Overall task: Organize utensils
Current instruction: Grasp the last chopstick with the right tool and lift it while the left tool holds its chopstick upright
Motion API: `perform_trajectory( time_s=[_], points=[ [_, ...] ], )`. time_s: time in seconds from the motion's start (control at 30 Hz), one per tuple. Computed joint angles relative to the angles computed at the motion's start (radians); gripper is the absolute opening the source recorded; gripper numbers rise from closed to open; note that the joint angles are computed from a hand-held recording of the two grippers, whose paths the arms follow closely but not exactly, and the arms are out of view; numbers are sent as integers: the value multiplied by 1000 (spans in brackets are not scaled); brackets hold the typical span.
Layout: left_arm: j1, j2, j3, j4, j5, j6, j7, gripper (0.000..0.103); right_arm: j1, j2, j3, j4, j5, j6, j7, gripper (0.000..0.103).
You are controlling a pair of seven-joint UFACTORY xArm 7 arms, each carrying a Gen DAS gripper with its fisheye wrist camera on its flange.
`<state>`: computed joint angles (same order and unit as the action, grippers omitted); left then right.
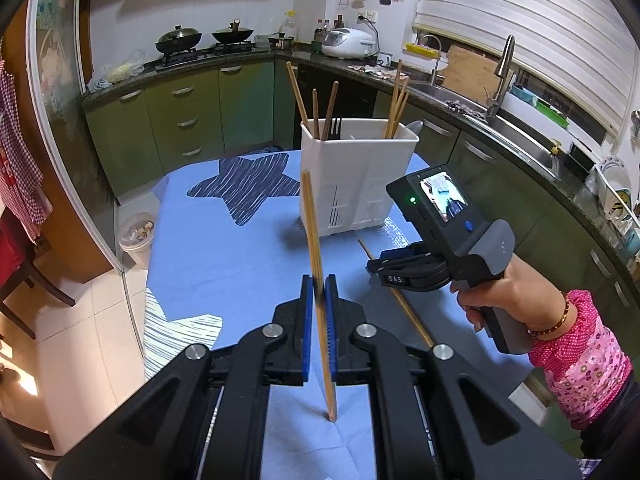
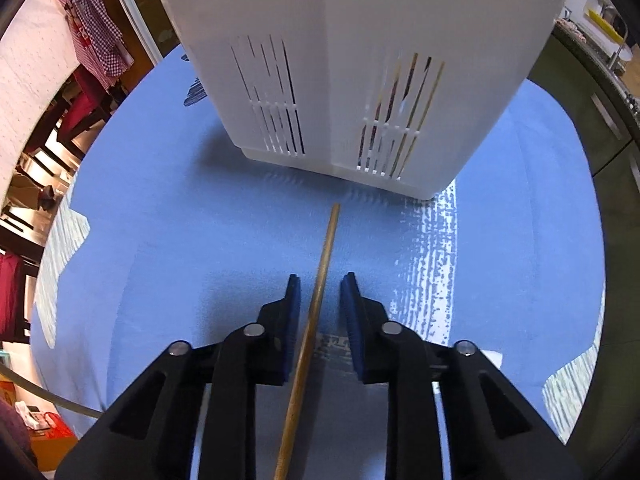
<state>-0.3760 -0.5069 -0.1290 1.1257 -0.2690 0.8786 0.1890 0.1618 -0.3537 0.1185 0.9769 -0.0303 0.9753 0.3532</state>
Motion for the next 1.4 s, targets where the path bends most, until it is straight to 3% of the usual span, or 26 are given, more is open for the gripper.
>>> perform_trajectory(
  time_s=[0.07, 0.13, 0.53, 1.07, 1.4],
  points=[
    [-1, -1, 2, -2, -2, -2, 0, 6, 1, 4, 4, 1, -7, -4, -1, 20],
    [0, -5, 0, -6, 1, -6, -1, 6, 5, 10, 3, 6, -4, -3, -9, 9],
    [1, 0, -9, 4, 20, -3, -11, 6, 15, -75, -16, -38, 45, -29, -48, 6],
    [-11, -10, -13, -4, 17, 0, -4, 6, -16, -553, -34, -140, 100, -8, -57, 6],
    [-21, -29, -16, -4, 14, -4, 4, 6, -26, -685, -14, -146, 109, 27, -42, 6]
  ],
)
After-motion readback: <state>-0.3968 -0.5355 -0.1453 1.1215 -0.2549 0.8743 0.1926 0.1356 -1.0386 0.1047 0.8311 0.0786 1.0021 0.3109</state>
